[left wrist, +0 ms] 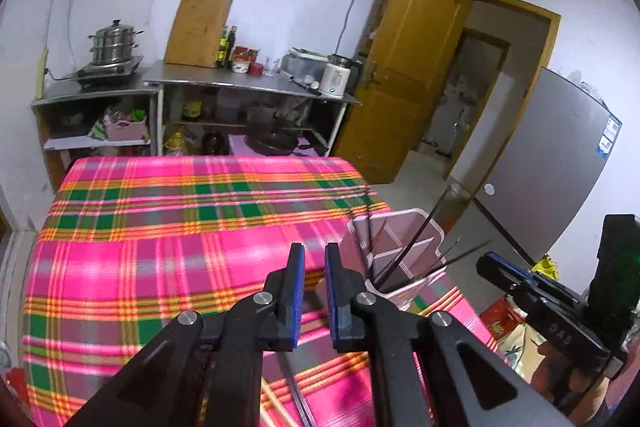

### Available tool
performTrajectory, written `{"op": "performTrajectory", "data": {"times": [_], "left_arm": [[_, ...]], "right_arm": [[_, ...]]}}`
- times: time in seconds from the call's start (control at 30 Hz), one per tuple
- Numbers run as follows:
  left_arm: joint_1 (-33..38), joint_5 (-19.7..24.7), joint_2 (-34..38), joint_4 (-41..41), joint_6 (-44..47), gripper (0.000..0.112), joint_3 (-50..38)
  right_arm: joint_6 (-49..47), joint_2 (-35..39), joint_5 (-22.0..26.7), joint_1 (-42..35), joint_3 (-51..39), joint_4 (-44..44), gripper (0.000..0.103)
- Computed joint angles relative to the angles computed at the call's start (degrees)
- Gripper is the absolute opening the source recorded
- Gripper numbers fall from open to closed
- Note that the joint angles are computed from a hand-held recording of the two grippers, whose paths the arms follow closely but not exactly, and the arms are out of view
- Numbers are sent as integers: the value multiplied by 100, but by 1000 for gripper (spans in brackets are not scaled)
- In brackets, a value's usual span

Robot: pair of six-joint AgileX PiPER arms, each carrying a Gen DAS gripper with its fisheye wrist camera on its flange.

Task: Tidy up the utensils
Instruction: 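Move both open tools back down to the light wooden chopsticks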

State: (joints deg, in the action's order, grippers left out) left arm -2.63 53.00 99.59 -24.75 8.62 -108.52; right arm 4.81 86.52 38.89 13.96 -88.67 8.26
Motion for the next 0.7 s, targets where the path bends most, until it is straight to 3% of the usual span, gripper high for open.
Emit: {"op": "performTrajectory", "data": {"times": [0.33, 0.7], "left_arm": [[370, -488, -763, -274, 421, 9, 1998], [523, -823, -688, -357, 492, 9, 3189]], "right_arm": [[-134, -333, -210, 399, 917, 205, 12], [-412, -308, -347, 511, 1460, 528, 12]]}}
